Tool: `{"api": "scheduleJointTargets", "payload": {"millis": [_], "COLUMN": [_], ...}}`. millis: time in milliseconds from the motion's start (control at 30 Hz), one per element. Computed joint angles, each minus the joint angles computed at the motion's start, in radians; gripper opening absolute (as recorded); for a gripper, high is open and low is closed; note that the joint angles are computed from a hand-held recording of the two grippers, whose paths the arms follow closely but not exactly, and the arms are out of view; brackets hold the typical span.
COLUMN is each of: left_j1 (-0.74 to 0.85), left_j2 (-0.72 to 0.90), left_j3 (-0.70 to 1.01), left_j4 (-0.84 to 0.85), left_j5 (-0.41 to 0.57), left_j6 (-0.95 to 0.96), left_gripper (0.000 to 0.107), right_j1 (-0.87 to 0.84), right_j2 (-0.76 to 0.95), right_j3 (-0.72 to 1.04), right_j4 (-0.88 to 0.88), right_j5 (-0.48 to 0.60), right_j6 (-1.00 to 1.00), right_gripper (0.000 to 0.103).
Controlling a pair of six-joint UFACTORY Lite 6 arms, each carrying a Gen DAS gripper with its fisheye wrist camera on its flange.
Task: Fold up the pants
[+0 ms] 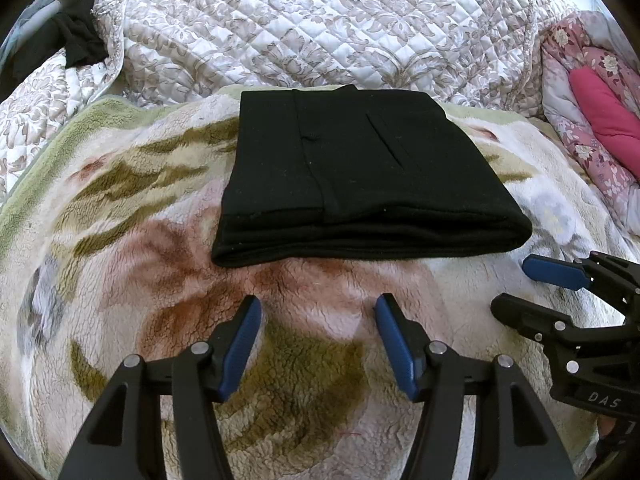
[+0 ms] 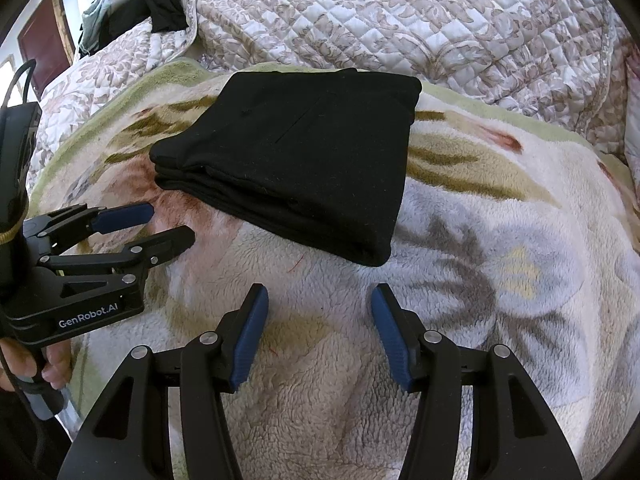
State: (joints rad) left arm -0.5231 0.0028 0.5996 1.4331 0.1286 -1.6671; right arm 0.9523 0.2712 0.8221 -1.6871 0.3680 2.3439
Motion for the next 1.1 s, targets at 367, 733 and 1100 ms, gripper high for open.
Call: {"api": "scheduleJointTargets", "payload": {"millis": [367, 733, 1100], "left_j1": [0.001, -0.001, 0.002], "left_j2": [0.002, 0.007, 0.010], "left_j3": [-0.001, 0.007, 0.005], "left_j4": [0.027, -0.038, -0.018], "left_j5": [0.001, 0.001, -0.001], "left_j6": [-0.025, 0.039, 0.025], "left_gripper": [0.065, 0.065, 0.066], "right_j1": [0.004, 0.003, 0.006], "right_j2": [0.002, 0.003, 0.003], "right_j3": [0.002, 0.004, 0.004], "right_j4": [0.007, 0.013, 0.016], "right_j5": [0.003, 0.008, 0.008], "right_j6": [-0.004, -0.015, -0.014], "right_gripper": [0.055, 0.057, 0.057]}}
